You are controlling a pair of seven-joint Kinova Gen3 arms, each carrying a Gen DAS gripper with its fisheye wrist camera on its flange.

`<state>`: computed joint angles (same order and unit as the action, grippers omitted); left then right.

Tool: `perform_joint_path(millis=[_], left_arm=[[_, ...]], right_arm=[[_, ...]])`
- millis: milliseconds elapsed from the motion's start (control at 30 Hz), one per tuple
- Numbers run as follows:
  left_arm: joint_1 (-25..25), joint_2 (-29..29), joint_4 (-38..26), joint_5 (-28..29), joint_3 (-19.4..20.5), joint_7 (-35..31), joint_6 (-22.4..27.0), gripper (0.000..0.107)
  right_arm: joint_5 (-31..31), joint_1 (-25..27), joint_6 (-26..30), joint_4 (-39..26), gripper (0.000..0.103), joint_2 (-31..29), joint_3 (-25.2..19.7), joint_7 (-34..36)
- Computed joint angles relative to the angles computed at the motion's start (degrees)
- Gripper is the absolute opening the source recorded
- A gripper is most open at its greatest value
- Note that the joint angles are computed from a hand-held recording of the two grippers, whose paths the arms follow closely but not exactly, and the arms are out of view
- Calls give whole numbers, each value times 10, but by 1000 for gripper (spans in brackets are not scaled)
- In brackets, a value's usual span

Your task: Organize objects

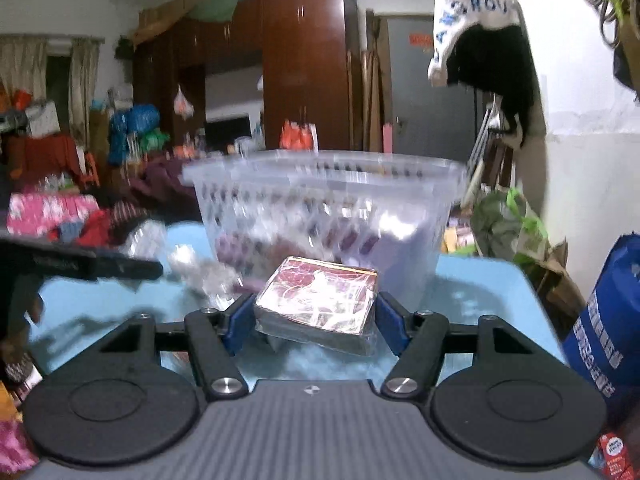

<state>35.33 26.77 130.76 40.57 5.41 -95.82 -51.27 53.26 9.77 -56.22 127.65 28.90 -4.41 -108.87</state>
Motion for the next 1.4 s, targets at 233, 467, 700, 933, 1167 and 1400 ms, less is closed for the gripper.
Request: perform_joint_path(millis=[233, 467, 700, 933, 1167, 1400], left_arm=[[66, -53, -33, 19, -75, -58, -1, 66], [-58, -33, -218, 27, -23, -221, 162, 71], [-79, -39, -159, -29, 6, -165, 119, 87], [-18, -36, -57, -13, -53, -75, 46, 95], [-27, -1, -127, 47, -109, -108, 192, 95], [-31, 16, -153, 49, -128, -113, 249, 95]], right_arm=[[-21, 31, -49, -9, 67, -42, -54, 1], [-38, -149, 114, -166, 69, -51, 52, -96], [-45, -69, 62, -117, 103, -47, -11, -62], [-61, -44, 85, -54, 103, -27, -16, -32], [-91, -96, 233, -124, 95, 6, -24, -50], [-61, -65, 301, -135, 76, 2, -84, -49]])
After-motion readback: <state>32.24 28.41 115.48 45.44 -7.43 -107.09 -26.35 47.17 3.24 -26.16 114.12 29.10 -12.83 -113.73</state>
